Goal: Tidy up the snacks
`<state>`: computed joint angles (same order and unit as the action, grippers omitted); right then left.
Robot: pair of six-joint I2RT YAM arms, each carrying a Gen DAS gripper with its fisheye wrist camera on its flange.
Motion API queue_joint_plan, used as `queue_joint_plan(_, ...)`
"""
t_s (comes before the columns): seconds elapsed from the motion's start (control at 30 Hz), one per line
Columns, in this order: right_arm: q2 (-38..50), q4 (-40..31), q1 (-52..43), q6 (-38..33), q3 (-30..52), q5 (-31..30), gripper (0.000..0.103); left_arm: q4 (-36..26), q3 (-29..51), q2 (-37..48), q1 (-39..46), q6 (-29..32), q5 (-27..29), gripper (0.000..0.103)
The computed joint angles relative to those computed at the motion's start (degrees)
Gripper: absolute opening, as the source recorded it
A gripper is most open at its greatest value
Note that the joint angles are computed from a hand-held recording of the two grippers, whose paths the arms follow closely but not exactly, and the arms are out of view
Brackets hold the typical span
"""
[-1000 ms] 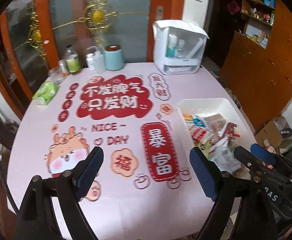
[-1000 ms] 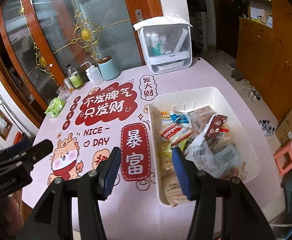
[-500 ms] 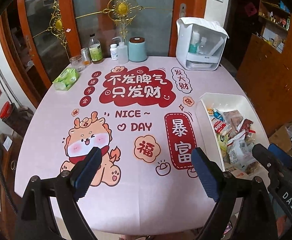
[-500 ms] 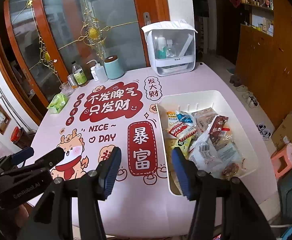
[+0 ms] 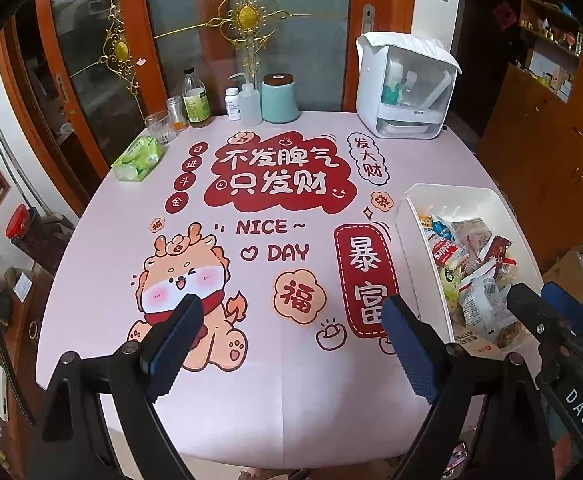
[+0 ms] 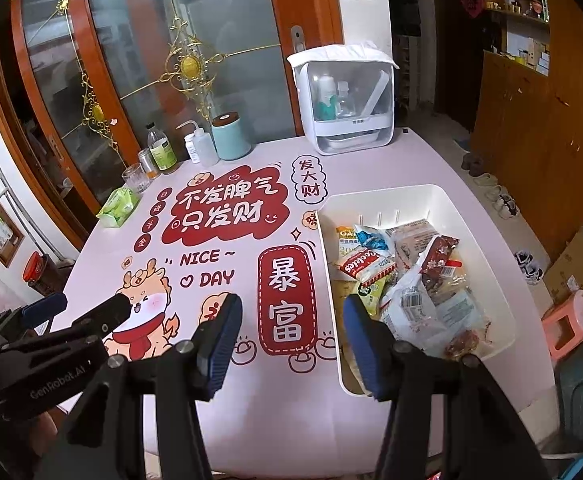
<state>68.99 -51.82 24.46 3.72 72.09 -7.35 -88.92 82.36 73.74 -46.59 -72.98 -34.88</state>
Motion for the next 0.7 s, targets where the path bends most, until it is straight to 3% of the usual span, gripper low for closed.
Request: queue_joint_plan(0.7,1.0,-0.1,1.0,0.4,0.1,0.5,0.053,0.9,-0.8,-0.5,1.2,1.6,0.8,0.09)
